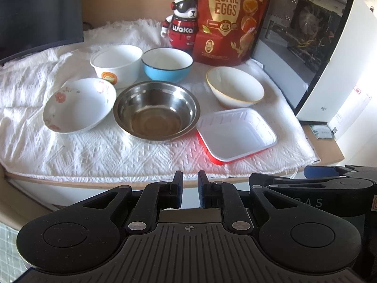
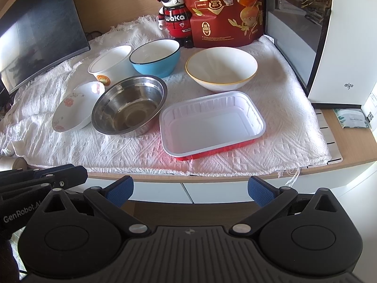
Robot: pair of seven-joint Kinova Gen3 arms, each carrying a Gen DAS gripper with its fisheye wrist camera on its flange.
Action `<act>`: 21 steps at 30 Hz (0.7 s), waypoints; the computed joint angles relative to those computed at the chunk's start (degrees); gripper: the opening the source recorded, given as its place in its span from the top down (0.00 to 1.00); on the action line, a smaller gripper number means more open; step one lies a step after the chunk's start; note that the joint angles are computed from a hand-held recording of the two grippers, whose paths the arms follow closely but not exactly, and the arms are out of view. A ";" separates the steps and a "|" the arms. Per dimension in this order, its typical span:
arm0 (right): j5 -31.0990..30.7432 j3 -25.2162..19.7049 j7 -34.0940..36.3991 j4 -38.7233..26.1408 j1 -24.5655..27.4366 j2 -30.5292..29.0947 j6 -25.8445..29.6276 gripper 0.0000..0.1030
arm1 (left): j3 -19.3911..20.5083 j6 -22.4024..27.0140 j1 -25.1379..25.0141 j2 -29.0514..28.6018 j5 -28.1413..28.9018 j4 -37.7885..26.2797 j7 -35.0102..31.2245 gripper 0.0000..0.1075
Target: Organize plates and bowls
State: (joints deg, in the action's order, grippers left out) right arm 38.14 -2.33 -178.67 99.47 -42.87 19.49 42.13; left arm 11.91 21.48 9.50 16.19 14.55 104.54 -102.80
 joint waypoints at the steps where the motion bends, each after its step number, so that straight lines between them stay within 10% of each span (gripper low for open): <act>1: -0.16 -0.02 0.18 -0.02 0.23 -0.04 -0.16 0.00 | 0.01 -0.02 -0.04 0.06 0.05 -0.06 -0.04 0.85; 5: -0.46 0.23 0.49 0.07 0.94 -0.06 -1.41 0.00 | -1.50 1.69 0.33 0.91 3.30 -1.75 -2.78 0.85; 13: 2.51 4.80 -12.84 2.16 2.19 1.82 -6.61 0.00 | 14.40 14.16 -17.98 13.16 18.89 -14.46 -21.42 0.85; 21: -3.02 5.64 -16.39 0.89 6.48 5.35 -9.93 0.00 | 10.13 25.22 -11.44 26.60 14.00 -34.79 -34.98 0.85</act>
